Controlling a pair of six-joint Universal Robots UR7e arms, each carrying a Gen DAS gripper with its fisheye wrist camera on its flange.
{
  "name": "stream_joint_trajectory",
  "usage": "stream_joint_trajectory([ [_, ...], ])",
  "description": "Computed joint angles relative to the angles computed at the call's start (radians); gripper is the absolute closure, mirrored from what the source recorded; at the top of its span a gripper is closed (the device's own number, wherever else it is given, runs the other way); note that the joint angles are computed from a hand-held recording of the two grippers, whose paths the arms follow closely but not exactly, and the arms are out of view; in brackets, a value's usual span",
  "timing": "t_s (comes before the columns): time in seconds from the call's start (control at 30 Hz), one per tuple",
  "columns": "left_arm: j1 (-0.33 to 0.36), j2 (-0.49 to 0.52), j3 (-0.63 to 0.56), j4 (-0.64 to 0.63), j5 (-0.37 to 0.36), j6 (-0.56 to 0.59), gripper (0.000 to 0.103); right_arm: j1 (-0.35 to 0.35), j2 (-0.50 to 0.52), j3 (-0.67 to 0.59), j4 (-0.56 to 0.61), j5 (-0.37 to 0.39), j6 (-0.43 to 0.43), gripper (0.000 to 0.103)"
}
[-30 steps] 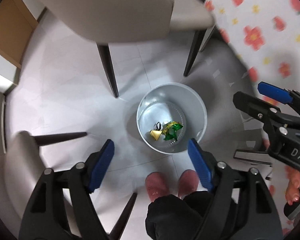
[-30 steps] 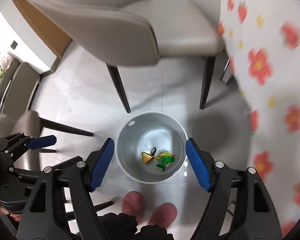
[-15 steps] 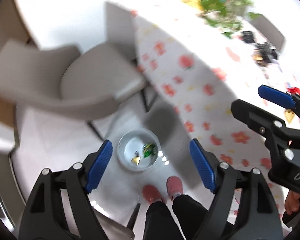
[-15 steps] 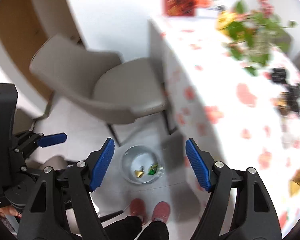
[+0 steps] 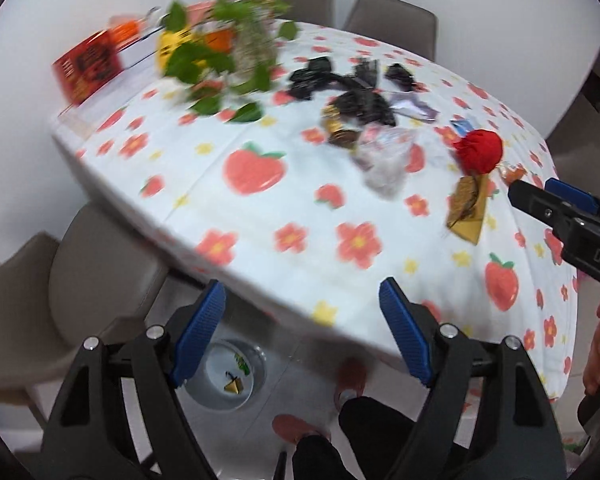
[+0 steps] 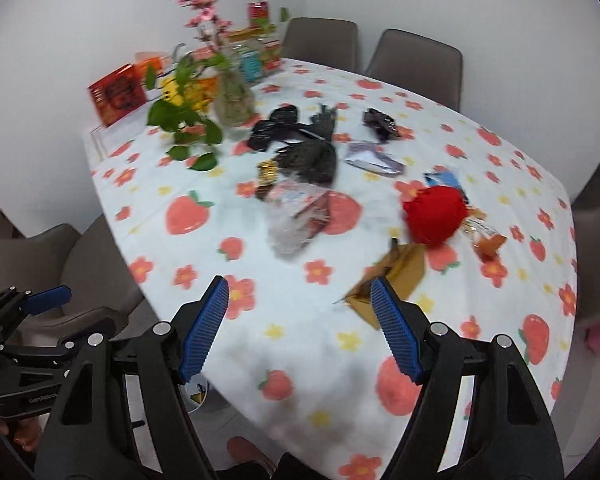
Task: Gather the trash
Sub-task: 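Return both tools to the table, left tool still holding the gold box, then grasp the plastic-wrapped cups with the left tool while the right tool grasps the gold box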
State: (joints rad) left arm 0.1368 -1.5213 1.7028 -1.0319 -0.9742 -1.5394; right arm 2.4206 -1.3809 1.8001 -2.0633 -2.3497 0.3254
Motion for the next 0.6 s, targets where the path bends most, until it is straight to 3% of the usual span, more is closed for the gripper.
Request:
stream_joint_trajectory([
  [0.3,0.151,0.172,-0.048,-0.26,0.058,0.286,0.024,-0.114,-0.047,0.006,0.037,-0.029,0.026,0.032],
  [0.6,0.282,0.227,-0.053,-0.424,0.053,0.578,0.024,-0.16,0.01,0.028,0.062,-0.093,0.199,0.032],
])
